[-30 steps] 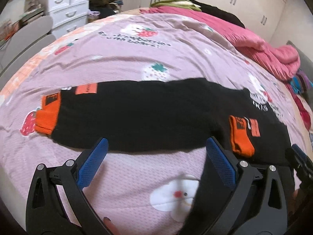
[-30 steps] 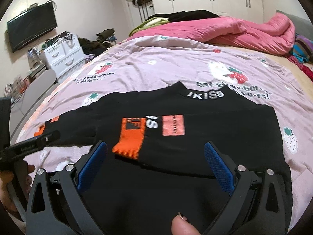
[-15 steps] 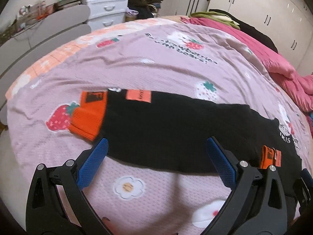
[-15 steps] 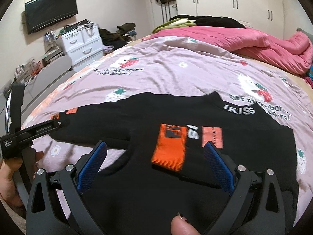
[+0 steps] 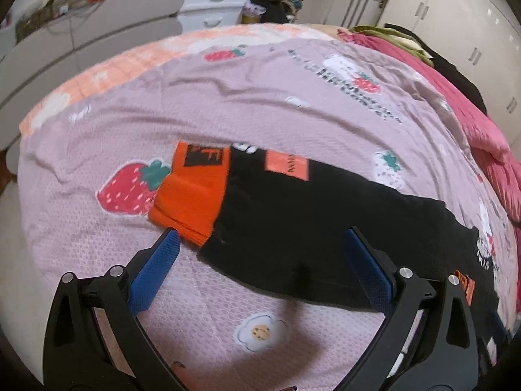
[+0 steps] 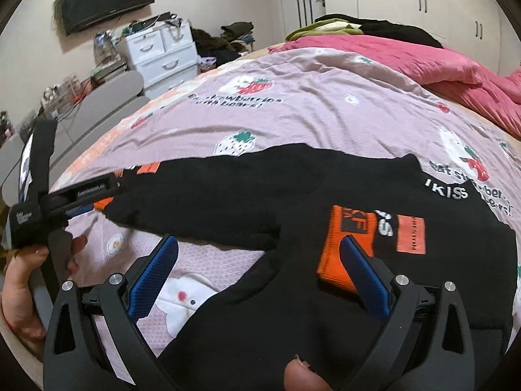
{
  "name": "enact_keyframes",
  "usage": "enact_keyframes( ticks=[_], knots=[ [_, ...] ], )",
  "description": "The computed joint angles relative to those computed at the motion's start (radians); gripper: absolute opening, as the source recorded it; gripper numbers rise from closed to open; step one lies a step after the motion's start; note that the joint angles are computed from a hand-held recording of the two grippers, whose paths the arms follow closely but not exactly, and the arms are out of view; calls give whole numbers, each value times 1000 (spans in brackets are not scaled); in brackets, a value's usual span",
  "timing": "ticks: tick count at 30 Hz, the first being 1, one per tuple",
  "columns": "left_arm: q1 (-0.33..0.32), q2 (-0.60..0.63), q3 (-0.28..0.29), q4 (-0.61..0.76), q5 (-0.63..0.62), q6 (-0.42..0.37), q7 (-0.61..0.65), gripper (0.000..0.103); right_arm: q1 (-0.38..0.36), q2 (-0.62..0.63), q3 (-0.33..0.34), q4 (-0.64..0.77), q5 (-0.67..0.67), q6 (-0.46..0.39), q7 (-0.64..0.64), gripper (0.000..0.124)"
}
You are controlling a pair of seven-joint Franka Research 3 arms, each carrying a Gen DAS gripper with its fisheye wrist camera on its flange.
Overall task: Fold small clothes
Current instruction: 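Close the left gripper on the orange cuff and lift the sleeve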
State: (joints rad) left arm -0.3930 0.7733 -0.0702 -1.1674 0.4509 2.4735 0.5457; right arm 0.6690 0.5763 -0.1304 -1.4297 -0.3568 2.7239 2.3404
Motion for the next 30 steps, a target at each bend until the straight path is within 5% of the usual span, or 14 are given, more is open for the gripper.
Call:
enact_keyframes(
  ticks=[5,7,10,13,14,15,18,25,28,30],
  knots=[
    [20,19,-7,9,-43,-24,-42,94,-12,23,20,32,29,-19,-33,99],
    [51,20,-32,-18,-88,38,-55,94,-17,24,25,29,44,-17,-39,99],
    [40,4,8,-70,-77,136,-160,94,-22,20,26,18,62,-17,-45,99],
    [20,20,40,-53,-53,149,-232,91,-19,-3,13,-19,61,-12,-27,99],
    [5,28,59,-39,-33,139,-259,77,-17,-11,9,-31,56,-11,-19,99],
    [1,40,64,-19,-21,135,-269,47,-15,-21,4,-46,50,-8,-12,99],
    [18,47,46,-21,-23,163,-286,18,-2,-62,-18,-105,7,-2,25,99],
    [49,0,24,-136,-37,419,-288,11,-6,-160,-27,-263,-115,-2,137,99],
    [86,-23,-27,-201,-79,557,-248,11,-15,-206,-29,-343,-171,32,230,99],
    [62,-45,-4,-234,-85,615,-237,10,-32,-221,-15,-374,-183,51,268,99]
  ],
)
